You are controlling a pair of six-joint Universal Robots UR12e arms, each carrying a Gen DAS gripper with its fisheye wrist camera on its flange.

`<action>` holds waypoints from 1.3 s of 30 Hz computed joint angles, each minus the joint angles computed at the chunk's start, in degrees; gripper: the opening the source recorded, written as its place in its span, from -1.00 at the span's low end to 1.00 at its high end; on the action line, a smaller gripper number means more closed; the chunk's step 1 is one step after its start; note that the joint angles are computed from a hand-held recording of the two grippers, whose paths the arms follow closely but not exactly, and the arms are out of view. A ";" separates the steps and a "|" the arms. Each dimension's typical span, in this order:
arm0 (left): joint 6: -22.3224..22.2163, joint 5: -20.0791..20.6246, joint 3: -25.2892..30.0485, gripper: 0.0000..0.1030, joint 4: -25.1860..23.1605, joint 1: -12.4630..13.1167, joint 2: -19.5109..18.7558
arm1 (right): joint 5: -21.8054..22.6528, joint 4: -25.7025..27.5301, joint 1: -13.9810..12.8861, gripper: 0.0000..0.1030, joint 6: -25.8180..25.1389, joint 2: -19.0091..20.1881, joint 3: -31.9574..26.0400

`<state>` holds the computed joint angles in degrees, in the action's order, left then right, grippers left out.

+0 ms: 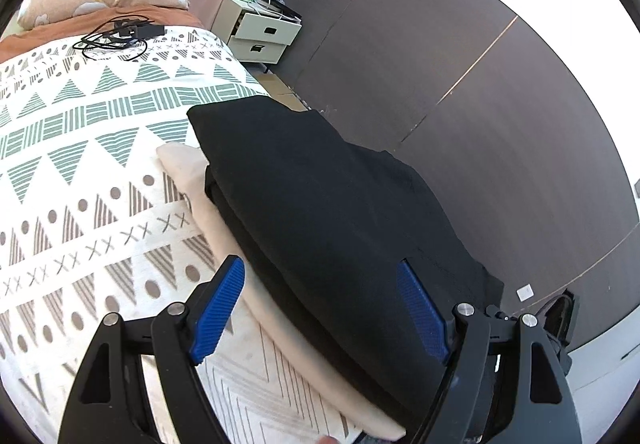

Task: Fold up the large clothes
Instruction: 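Lower the jacket onto the stack and open both grippers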

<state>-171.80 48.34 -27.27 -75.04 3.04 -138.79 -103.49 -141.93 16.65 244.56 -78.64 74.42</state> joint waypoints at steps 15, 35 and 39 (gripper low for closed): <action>9.72 6.44 -15.41 0.59 4.88 1.51 12.07 | -10.02 5.85 6.65 0.95 -3.87 -1.39 -2.99; 16.22 3.60 -38.24 0.99 20.83 10.47 29.90 | -21.08 6.04 18.40 1.00 -13.79 -0.21 -6.79; 16.35 3.21 -41.61 0.99 23.13 12.40 32.58 | -21.85 6.28 19.98 1.00 -15.54 0.21 -7.76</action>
